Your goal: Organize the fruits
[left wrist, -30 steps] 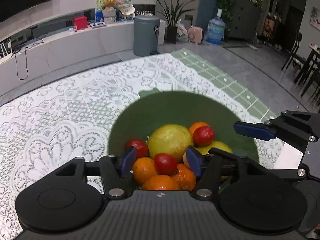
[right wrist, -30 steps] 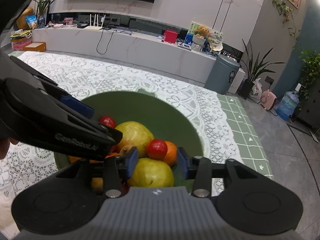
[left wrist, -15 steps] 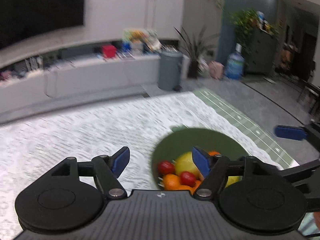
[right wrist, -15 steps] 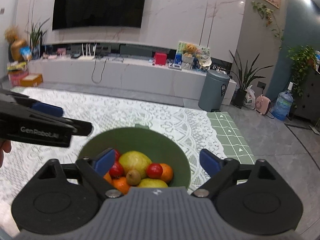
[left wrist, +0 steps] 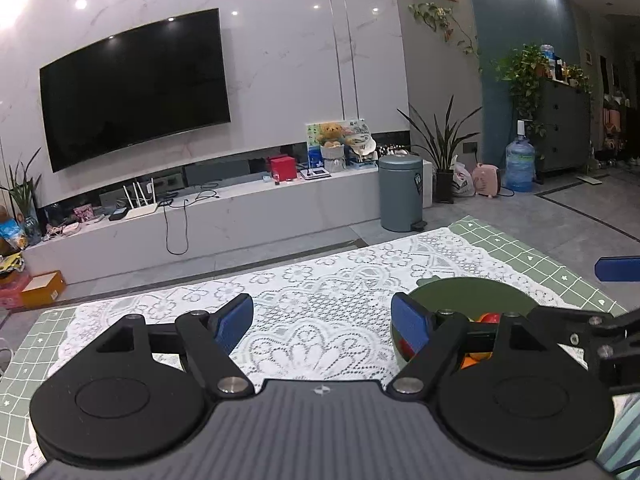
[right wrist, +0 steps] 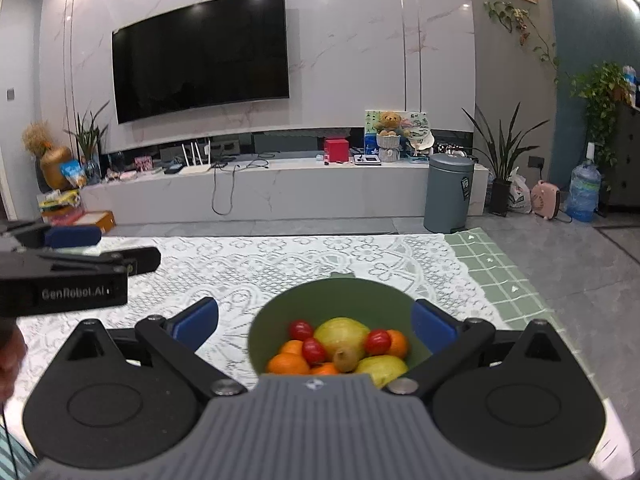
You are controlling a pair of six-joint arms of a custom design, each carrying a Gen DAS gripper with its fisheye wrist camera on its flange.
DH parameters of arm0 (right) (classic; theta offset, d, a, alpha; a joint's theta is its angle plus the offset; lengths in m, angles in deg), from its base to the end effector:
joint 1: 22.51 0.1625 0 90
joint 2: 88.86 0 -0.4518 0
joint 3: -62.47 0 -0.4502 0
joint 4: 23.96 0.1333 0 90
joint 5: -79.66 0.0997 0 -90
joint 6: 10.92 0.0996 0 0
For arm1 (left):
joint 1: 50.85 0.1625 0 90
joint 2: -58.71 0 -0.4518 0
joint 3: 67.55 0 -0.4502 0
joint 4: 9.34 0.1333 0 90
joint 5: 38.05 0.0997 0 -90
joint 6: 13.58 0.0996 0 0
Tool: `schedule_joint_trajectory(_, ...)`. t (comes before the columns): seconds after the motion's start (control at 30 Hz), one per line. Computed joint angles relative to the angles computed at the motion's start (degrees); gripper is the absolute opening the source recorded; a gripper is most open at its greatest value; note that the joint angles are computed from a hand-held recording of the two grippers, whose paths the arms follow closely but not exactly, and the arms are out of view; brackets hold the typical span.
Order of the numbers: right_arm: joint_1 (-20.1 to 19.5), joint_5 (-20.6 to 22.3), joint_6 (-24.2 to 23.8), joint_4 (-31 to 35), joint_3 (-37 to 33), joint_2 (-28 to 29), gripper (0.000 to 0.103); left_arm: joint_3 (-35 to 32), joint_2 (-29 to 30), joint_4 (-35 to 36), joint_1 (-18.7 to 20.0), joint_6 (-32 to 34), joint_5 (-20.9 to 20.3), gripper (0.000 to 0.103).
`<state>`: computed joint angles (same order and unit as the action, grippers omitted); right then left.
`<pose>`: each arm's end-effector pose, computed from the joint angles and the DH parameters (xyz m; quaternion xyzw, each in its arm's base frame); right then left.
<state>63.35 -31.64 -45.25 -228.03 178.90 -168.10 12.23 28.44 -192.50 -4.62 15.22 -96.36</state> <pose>0.0567 -0.5616 0.4103 0.0895 -0.7731 0.5292 0.3380 -0.4285 -0.7156 0.0554 0.4467 0.7799 -0.3876 0.2047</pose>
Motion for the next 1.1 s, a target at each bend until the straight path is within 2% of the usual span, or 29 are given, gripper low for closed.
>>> schedule_joint_trajectory(0.1, 0.60, -2.12, 0.62, -1.93, 0.72, 0.80, 0.099, 2.09, -1.38, 0.08, 0.18, -1.05, -0.67, 0.092)
schedule_joint_trajectory(0.3, 2.02, -8.85, -3.32, -8.84, 1.35, 4.20, 0.099, 3.38, -2.66, 4.41, 0.77, -5.82, -0.11, 0.092)
schedule_joint_trajectory(0.43, 2.21, -10.91, -5.34, -11.84, 2.35, 5.31, 0.099, 3.25, -2.47, 6.77, 1.06, -7.39, 1.10, 0.092)
schedule_joint_trajectory(0.87, 1.57, -14.37, -2.75, -12.49, 3.28, 6.89, 0.099, 6.71, -4.02, 11.90, 1.51, -10.34, 3.51, 0.092)
schedule_joint_trajectory(1.1, 1.96, -13.85, -4.93, -14.84, 3.38, 7.67, 0.099, 6.99, -4.05, 13.16, 1.44, -10.53, 4.59, 0.092)
